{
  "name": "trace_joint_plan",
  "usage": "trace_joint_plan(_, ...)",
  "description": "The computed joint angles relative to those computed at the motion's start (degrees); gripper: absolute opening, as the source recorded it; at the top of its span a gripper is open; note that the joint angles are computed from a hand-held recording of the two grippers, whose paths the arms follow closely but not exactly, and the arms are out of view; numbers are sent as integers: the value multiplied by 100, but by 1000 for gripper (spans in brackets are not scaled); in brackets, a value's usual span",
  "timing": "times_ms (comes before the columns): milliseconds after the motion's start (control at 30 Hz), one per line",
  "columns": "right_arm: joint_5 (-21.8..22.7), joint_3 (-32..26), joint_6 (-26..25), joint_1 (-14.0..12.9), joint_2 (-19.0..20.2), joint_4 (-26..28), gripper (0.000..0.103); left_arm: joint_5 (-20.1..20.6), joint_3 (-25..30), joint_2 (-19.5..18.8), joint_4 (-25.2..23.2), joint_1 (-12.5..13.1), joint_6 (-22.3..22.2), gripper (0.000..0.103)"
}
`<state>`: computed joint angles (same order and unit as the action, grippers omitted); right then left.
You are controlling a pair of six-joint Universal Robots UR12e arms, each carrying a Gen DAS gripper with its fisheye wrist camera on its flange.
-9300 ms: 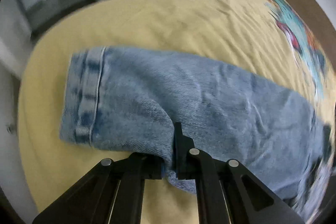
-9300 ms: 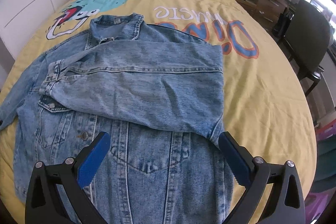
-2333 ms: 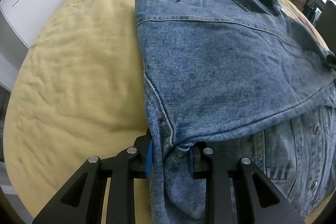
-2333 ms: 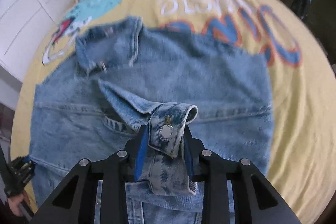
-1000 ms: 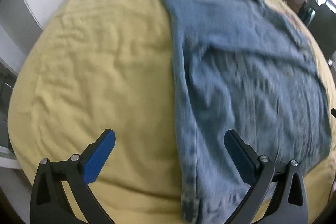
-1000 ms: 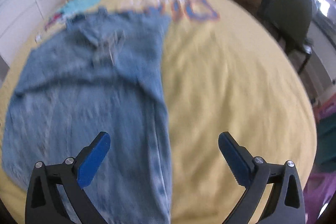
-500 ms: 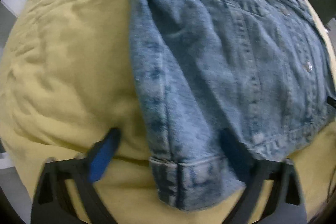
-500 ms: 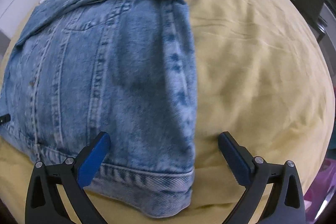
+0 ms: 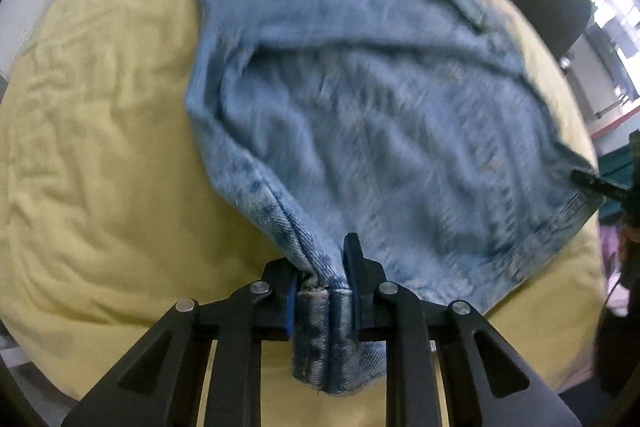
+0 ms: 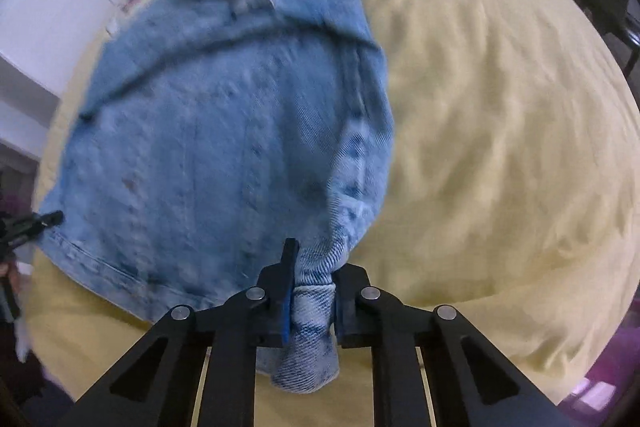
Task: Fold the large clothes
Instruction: 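Grasp the hem with both tools and fold it up toward the collar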
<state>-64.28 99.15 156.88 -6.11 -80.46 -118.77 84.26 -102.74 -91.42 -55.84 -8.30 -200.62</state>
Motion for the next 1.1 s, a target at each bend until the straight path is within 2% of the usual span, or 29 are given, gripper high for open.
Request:
trace_joint_plan(67, 189, -95, 114, -9, 16, -148, 14, -108, 90, -23, 227, 94, -43, 17)
trace_joint_plan(167, 339, -291, 199, 10, 112, -393, 14, 82, 277, -123, 431, 155, -58, 17)
trace_joint_plan(333, 630, -903, 680, 149, 498, -844, 14, -97, 514, -205, 555, 456, -200, 16)
trace_joint_plan(400, 716, -1144, 880, 195, 673, -1025, 14, -65, 611, -244, 569, 594, -78, 16)
trace_joint_plan(533, 729, -1740, 1158, 330, 1051, -1255, 13, 66, 974, -424, 614, 806, -18, 16)
trace_joint_plan(667, 613, -2484, 1496, 449, 1531, -1333, 13, 190, 1400, -773, 696, 998, -204, 16)
trace_joint_plan(833, 195, -3657, 1765, 616, 2295, -917, 13, 332, 1953, -1331, 557, 1201, -456, 17)
trace_joint_plan(933, -95, -4439, 1806, 730, 2822, -277, 13, 368, 2229, -1647, 193, 1278, -463, 16)
trace_joint_plan(1000, -348, -4918, 1839, 803, 3159, 200, 13, 322, 2254, -1759, 131, 1319, -551, 17)
trace_joint_plan(1100, -707, -5338, 1807, 894, 3480, 684, 13, 353, 2270, -1881, -3, 1344, -669, 18)
